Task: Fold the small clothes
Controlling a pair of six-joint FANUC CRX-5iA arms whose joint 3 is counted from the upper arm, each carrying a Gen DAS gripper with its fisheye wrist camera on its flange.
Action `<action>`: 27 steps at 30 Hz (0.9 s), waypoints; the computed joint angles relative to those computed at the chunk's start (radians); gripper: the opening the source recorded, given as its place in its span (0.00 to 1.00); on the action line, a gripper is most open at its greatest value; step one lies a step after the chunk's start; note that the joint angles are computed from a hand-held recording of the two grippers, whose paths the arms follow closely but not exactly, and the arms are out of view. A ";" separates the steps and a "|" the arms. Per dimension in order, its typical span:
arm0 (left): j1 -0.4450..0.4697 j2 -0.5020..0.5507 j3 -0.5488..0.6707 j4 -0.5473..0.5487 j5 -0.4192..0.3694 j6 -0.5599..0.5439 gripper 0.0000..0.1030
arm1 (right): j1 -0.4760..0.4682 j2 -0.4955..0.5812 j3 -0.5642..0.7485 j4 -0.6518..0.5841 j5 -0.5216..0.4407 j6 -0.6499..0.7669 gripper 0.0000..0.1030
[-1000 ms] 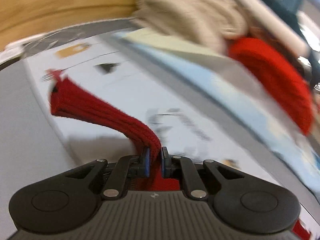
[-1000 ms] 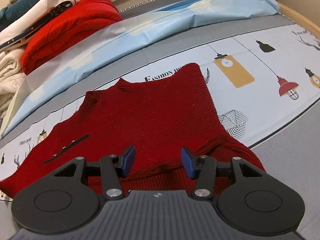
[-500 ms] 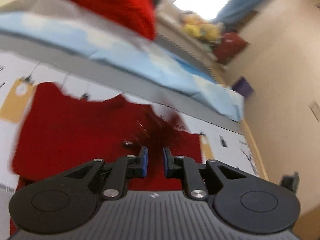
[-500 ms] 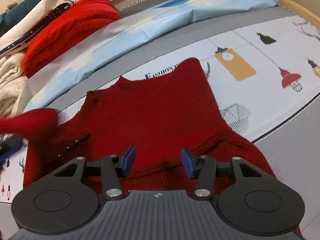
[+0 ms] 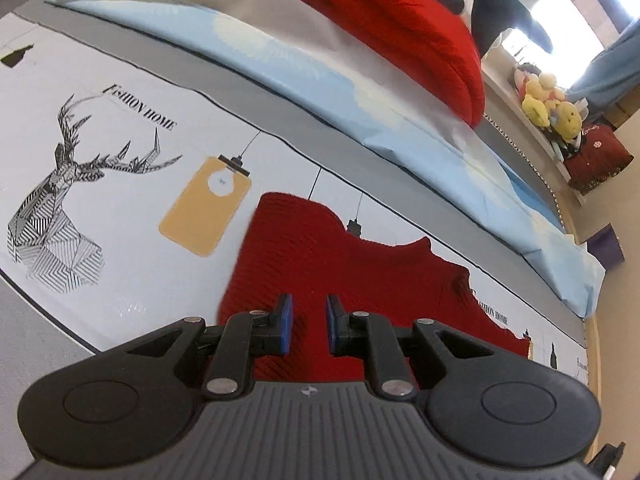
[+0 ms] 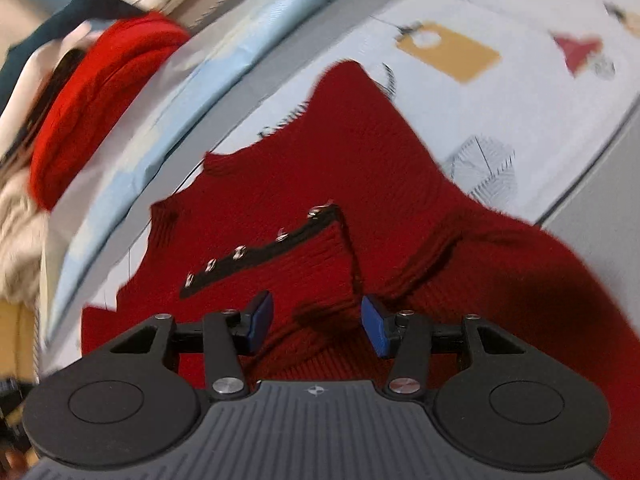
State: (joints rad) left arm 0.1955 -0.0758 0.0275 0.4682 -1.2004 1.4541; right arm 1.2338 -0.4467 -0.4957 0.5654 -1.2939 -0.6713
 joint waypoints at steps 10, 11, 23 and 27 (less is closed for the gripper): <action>-0.009 -0.023 -0.004 0.008 -0.016 -0.028 0.17 | -0.009 0.010 -0.028 0.098 -0.006 -0.062 0.09; -0.009 -0.022 -0.003 0.007 -0.014 -0.028 0.17 | 0.000 0.013 -0.032 0.151 -0.010 -0.050 0.08; -0.029 0.031 0.012 -0.040 -0.112 -0.033 0.17 | -0.035 0.005 0.024 0.047 -0.204 -0.068 0.13; -0.022 0.039 -0.009 -0.087 -0.115 -0.003 0.17 | -0.018 0.016 0.014 0.158 -0.180 -0.001 0.24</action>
State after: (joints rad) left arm 0.1734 -0.0373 0.0183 0.3814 -1.3153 1.4507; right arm 1.2163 -0.4307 -0.4822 0.7229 -1.4742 -0.6725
